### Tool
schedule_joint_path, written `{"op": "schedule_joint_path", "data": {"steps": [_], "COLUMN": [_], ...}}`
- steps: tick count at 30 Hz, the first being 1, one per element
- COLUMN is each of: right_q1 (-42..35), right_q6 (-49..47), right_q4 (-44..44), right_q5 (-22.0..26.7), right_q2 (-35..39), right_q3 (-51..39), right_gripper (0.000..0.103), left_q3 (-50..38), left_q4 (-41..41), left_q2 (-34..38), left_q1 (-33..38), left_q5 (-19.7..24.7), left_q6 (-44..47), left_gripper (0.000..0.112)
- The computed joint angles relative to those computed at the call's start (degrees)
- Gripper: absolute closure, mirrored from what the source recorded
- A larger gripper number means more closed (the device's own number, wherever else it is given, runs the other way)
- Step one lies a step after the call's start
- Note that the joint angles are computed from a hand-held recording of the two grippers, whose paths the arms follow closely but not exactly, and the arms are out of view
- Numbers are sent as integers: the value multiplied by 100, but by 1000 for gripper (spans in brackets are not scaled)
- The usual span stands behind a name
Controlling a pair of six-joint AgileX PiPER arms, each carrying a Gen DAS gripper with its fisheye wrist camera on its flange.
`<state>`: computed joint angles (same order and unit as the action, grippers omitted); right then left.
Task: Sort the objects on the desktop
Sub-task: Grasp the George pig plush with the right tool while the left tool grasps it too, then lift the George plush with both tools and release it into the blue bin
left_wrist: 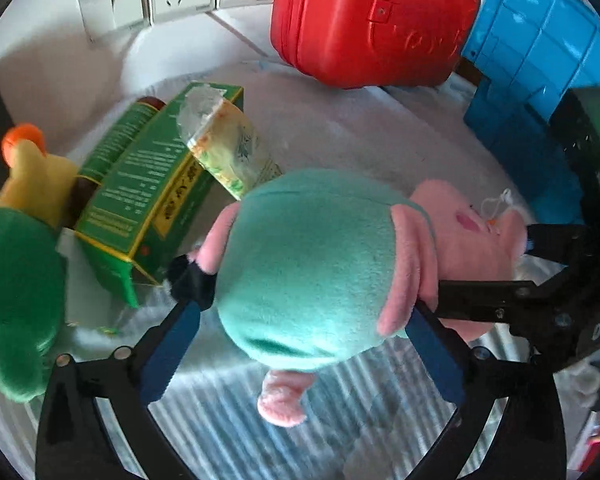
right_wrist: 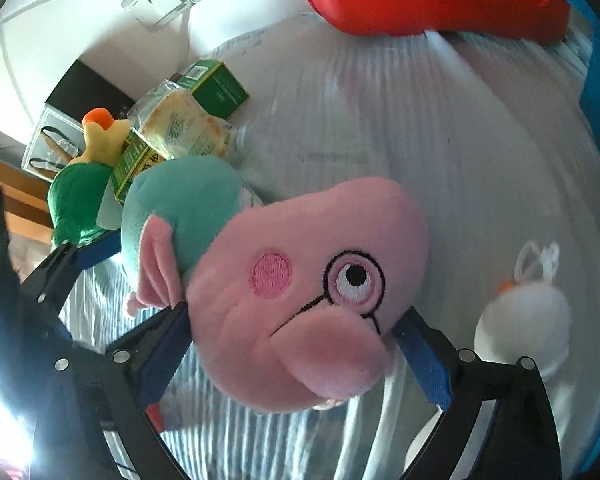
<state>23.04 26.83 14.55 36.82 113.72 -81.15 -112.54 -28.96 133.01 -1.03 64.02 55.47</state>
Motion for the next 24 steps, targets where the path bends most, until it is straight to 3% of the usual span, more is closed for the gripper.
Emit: {"op": "schedule_joint_path", "data": {"steps": [3,6,8,10,12,20,24], "right_q1": [-2,-64,-43,81,139,386,725], "right_q6": [113,-42,-55,204,328,640,1049], "right_q4": [-274,-263,-372,-739,-878,-1360,-1898], "right_q5": [162,201,223,300,358,475,867], "right_q2": [149,208,126,72,26,-731,-1089], "right_q3": [-249,-369,-365,-415,-420,-239,-601], "right_gripper": [6,11,17,20,22,22,22], "left_q3": [-533,-532,34,580,791,1515,1748], "left_q4": [-26,-219,-373,-381,-408,-770,-1012], "left_q2": [372,407,59,-279,-438,-1460,-2151], "left_q1": [-53,-40,-43,-79,-67,148,378], "left_q5": [329,303,-6,-399,-512,-598,-445], "left_q6": [-233,-176,93,260,266,487,568], "left_gripper": [9,13,26,30,32,32,32]}}
